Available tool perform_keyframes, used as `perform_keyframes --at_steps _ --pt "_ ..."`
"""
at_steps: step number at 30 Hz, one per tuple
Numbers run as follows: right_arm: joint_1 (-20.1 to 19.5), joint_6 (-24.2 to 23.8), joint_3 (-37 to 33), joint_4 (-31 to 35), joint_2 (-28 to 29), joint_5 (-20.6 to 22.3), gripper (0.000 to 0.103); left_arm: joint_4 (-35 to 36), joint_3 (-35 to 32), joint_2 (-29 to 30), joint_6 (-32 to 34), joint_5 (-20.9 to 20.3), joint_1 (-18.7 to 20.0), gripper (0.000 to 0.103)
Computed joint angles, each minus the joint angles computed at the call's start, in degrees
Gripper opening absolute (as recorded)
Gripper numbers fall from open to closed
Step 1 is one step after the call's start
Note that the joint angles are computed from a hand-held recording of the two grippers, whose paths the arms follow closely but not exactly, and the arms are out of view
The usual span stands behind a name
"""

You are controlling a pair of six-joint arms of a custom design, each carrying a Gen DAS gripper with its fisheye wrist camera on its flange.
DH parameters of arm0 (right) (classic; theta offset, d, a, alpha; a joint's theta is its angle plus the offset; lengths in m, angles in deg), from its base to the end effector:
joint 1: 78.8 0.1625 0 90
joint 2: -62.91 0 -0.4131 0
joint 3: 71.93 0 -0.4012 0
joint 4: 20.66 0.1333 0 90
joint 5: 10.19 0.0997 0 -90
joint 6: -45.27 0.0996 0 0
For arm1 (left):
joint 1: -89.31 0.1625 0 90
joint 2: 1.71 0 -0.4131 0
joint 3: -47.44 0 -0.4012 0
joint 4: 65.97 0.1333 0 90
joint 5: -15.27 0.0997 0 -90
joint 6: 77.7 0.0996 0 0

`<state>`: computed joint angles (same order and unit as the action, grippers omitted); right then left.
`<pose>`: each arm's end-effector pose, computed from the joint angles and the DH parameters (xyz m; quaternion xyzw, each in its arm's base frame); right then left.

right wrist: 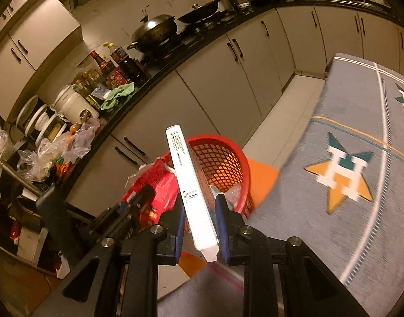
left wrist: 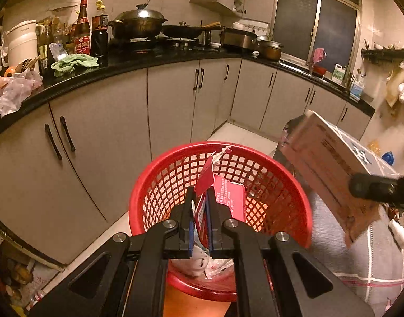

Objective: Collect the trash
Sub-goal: 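Carry the red wrapper and white box to the red basket and open both tools, then return both tools to the table over the remaining trash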

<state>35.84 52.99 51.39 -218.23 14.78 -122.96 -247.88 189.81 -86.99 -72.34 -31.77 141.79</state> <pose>0.2994 -0.4256 0.0581 0.0841 -0.9393 0.3153 0.1059 -0.0691 -0.4203 0.2345 0.2226 0.8665 -0.3643 0.2586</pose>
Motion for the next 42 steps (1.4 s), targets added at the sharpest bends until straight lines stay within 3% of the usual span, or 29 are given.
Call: perform_keyframes --at_steps 9,24,26,28,30,38,42 --pt "-2.00 0.43 -5.59 3.22 4.88 0.56 0.025 -1.36 -0.67 2.17 1.48 0.93 0.98 0.007" --pt "-3.25 -0.09 -7.66 3.58 5.99 1.58 0.027 -4.47 -0.97 4.98 3.92 3.21 -0.05 0.007" --pt "-3.40 0.15 -7.28 3.30 5.82 1.80 0.027 -4.58 -0.82 5.00 3.90 3.42 -0.31 0.012" --pt "-3.49 0.30 -7.20 3.08 5.71 2.13 0.028 -5.99 -0.61 5.30 4.51 4.10 -0.65 0.032" --pt "-3.52 0.45 -6.72 2.44 5.37 2.06 0.029 -8.27 -0.14 5.63 5.38 5.05 -1.18 0.039" --pt "-2.76 0.73 -4.24 0.13 3.64 1.40 0.037 -8.92 0.78 4.25 5.70 7.01 -2.68 0.045" --pt "-2.22 1.27 -2.14 -1.14 2.52 0.96 0.039 -7.61 2.06 1.70 4.76 8.00 -4.05 0.054"
